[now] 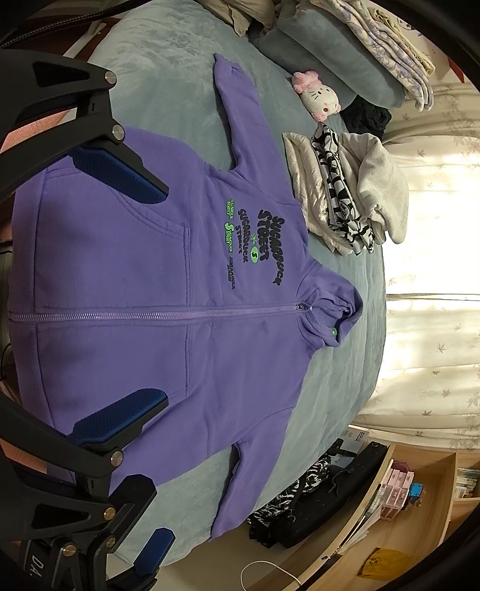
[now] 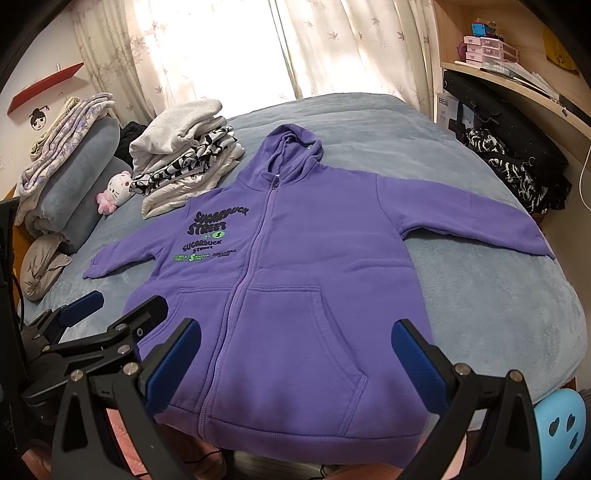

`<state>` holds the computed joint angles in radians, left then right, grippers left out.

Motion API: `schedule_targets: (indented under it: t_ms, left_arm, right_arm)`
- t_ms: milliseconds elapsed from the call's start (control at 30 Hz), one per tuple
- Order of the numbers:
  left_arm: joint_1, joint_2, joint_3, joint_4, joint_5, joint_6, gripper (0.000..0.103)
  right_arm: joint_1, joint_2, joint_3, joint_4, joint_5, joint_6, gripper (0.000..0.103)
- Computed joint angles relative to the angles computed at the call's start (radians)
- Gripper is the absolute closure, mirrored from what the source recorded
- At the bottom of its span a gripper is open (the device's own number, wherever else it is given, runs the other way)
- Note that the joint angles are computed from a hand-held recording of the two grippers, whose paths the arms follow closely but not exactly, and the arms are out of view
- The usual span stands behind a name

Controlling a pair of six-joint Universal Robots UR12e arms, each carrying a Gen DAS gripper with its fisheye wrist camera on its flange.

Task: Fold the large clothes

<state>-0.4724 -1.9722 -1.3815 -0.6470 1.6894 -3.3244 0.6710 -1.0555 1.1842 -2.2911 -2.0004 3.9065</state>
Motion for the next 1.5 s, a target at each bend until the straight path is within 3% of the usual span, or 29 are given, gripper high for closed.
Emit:
schedule_targets:
  t_ms: [1033,1500]
  left_arm:
    - [-0.011,-0.012,0.003,0.008,0.011,0.001,0.004]
    - [-0.012,-0.038,0.056,-0.043,0.018,0.0,0.004]
  right_arm:
    - [-0.007,-0.007,0.028,-0.047,0.022,0.001,0.0]
    - [-0.02,0.0,0.026,-0.075,0.054,-0.023,0.0]
